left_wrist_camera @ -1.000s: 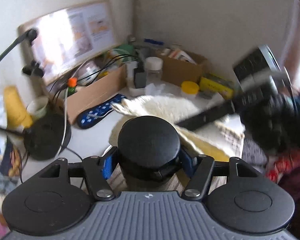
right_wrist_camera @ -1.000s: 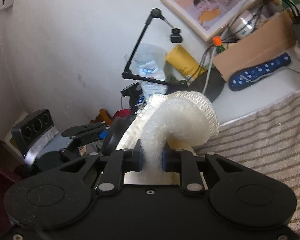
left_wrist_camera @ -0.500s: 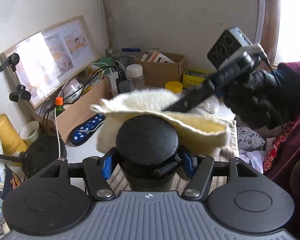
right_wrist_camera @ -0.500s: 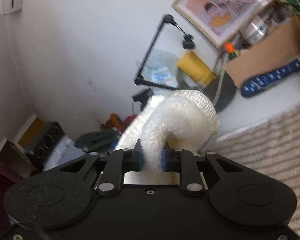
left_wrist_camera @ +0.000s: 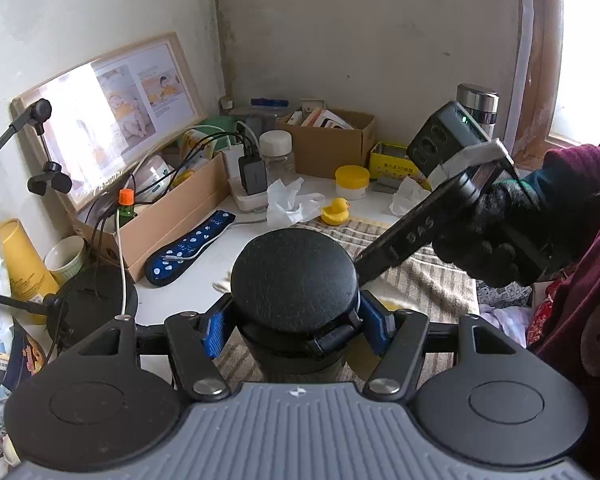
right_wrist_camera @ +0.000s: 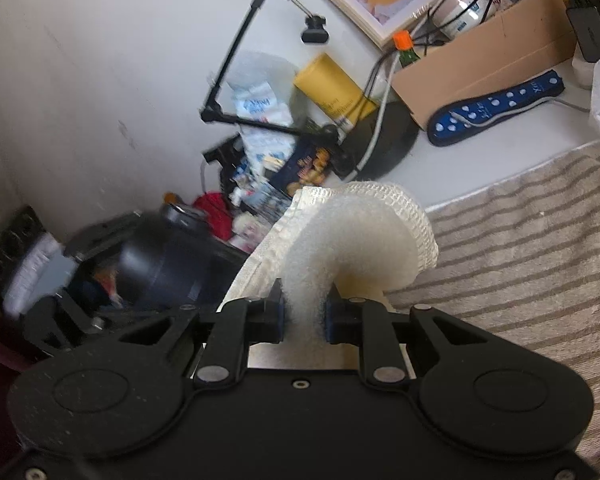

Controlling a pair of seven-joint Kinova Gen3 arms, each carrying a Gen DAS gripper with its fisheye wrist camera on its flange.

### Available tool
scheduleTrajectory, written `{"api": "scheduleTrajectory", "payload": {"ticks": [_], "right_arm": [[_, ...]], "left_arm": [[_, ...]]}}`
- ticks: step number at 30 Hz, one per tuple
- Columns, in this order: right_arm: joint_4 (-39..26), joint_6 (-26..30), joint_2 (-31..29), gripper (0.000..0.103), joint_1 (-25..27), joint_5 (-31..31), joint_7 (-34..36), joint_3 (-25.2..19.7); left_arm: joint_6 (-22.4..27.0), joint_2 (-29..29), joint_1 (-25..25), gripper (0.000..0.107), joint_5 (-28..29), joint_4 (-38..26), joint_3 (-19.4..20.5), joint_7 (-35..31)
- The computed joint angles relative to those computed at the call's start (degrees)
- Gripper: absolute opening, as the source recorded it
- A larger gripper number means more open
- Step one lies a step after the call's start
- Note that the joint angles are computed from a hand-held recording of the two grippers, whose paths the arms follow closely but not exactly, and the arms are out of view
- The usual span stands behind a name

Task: Clean container
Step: 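Rub the cloth in the right tool over the bottle's lid while the left tool holds it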

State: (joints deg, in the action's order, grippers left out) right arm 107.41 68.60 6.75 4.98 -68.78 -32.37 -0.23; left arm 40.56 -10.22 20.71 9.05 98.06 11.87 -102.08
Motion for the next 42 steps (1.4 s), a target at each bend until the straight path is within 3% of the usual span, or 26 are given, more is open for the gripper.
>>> {"api": "scheduleTrajectory", "payload": {"ticks": [5, 10, 15, 17, 23, 25, 29, 31, 35, 39, 42], "right_arm": [[-0.32, -3.51, -0.23, 0.018, -1.69, 3.77, -0.85, -0.72], [0.51, -8.04, -0.69, 0.018, -3.26, 7.28, -1.12, -1.36], [2.63, -17.81, -4.01, 0.017, -7.07, 14.93, 0.38, -3.44], [2.56, -18.19, -4.54, 0.017, -4.99, 16.54, 2.35, -6.34], [0.89, -5.52, 1.62, 0.018, 9.86, 5.11, -3.71, -12.11], [0.83, -1.36, 2.52, 0.018, 9.86, 2.78, -2.72, -9.80], [1.58, 4.35, 2.75, 0.018, 3.99, -1.90, -2.01, -0.13], [2.27, 6.89, 2.83, 0.018, 4.57, -4.75, -1.66, 0.89], [3.98, 10.41, 1.54, 0.018, 5.70, -9.79, -1.45, 1.36], [4.67, 13.80, 1.17, 0.018, 6.26, -13.81, -0.40, 2.08], [4.73, 13.53, 0.17, 0.018, 6.14, -13.74, 0.01, 2.65]], "left_arm": [[0.53, -0.14, 6.06, 0.064, -1.86, 0.00, -5.35, 2.01], [0.88, -0.32, 5.87, 0.064, -1.72, 0.00, -5.30, 1.78], [0.78, -0.10, 6.05, 0.064, -2.16, -0.17, -5.11, 1.72], [0.99, 0.01, 5.96, 0.064, -2.05, -0.37, -5.05, 1.29], [1.77, 0.36, 5.93, 0.064, -1.14, -0.96, -5.47, -0.52], [2.25, 0.54, 2.72, 0.064, 0.37, -1.34, -2.95, -2.72], [3.22, 0.73, -7.26, 0.064, 4.45, -2.08, 5.01, -7.52], [4.06, 1.06, -10.38, 0.064, 7.35, -2.54, 6.77, -11.76], [8.64, 3.42, -9.67, 0.064, 11.87, -5.71, 3.73, -21.08], [17.96, 8.91, -1.11, 0.064, 13.75, -13.73, -6.36, -30.40], [24.12, 12.23, 1.65, 0.064, 14.57, -19.08, -10.11, -32.98]]}}
